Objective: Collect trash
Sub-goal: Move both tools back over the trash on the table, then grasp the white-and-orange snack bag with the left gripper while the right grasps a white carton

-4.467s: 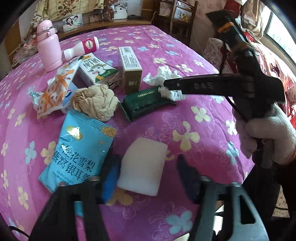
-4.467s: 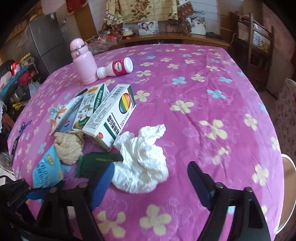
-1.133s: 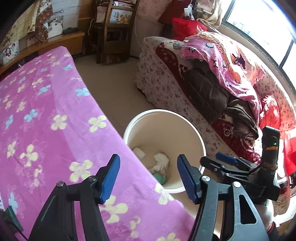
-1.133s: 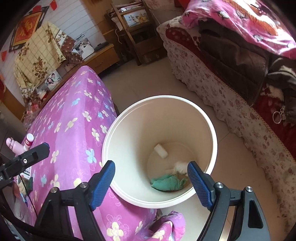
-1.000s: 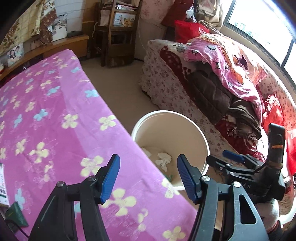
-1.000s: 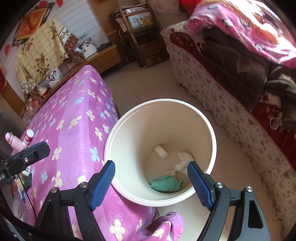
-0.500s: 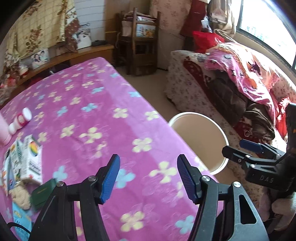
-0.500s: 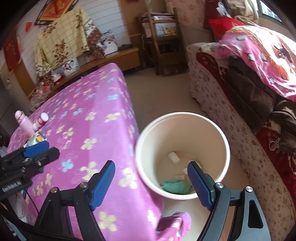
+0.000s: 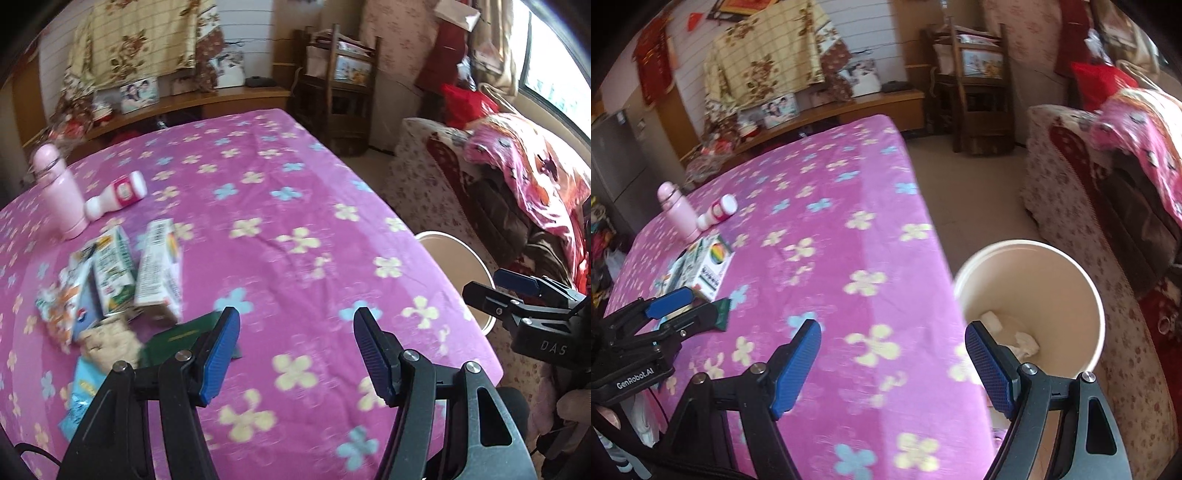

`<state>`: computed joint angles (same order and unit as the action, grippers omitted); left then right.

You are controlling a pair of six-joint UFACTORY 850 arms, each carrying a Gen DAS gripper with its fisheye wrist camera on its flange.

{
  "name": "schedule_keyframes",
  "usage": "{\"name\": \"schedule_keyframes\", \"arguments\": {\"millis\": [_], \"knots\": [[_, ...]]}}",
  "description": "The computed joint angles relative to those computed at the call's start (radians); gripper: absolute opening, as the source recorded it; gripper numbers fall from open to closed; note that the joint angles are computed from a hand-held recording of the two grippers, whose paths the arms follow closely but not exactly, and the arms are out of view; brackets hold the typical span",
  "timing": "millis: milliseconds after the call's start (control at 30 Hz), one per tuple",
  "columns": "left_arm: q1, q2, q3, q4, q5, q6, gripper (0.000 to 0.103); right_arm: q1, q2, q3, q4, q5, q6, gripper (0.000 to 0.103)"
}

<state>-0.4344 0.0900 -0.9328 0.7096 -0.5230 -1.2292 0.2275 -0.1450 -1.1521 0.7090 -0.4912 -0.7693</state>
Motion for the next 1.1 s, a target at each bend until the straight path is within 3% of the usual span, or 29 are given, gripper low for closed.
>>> {"name": "schedule_keyframes", "arguments": {"millis": [267, 400, 567, 733, 1100], "knots": [[0.086, 0.134, 0.11, -0.059, -0.012, 0.056, 0.065, 0.096, -0.013, -0.023, 0.002, -0.017, -0.005, 0.084], [0.172, 0.207, 0.162, -0.146, -0.01, 0.163, 0.065, 0.13, -0.04, -0.046, 0.055, -0.057, -0.018, 0.084], [0.322, 0.273, 0.213, -0.299, 0.036, 0.344, 0.073, 0.19, -0.08, -0.083, 0.061, -0.076, 0.009, 0.084], [0.449, 0.26, 0.223, -0.446, 0.08, 0.548, 0.075, 0.24, -0.16, -0.174, 0.083, -0.137, 0.051, 0.084], [0.577, 0.111, 0.161, -0.64, 0.11, 0.849, 0.075, 0.372, -0.379, -0.454, -0.069, -0.166, 0.276, 0.084]]}}
